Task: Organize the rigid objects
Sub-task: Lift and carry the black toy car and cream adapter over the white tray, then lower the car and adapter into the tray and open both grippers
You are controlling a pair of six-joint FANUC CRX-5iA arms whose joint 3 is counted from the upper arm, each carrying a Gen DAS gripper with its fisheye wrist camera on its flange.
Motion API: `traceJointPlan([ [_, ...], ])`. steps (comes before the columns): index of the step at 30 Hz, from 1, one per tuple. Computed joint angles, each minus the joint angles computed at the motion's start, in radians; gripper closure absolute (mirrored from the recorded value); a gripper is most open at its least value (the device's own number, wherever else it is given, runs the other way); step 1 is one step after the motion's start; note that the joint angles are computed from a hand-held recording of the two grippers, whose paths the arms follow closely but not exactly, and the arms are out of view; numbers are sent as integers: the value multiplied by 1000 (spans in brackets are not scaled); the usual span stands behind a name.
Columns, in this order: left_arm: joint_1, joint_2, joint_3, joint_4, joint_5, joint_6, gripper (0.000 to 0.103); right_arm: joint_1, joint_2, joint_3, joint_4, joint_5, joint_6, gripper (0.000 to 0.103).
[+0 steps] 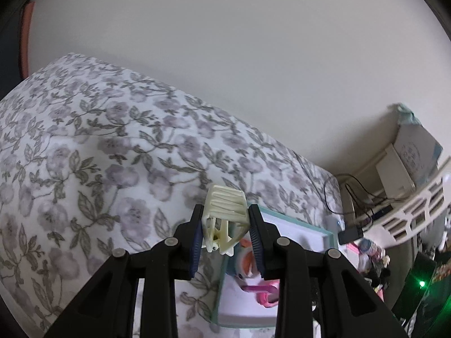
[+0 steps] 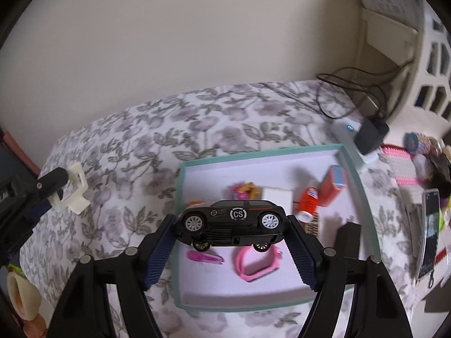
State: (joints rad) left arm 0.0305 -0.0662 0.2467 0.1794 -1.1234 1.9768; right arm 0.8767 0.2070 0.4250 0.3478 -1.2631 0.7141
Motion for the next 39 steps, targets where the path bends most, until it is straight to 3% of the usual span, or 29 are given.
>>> traceJointPlan([
  [15,-128,81,98,5,-48,-62,71,-62,-57,-70,7,-10,-46,25],
  [22,-173,116,129,3,-67,-82,71,-90,-48,-77,18,-63,-75,25],
  [39,-218,182,123,34,-69,-141,71,-109,-5,-51,-31,-130,-34,25],
])
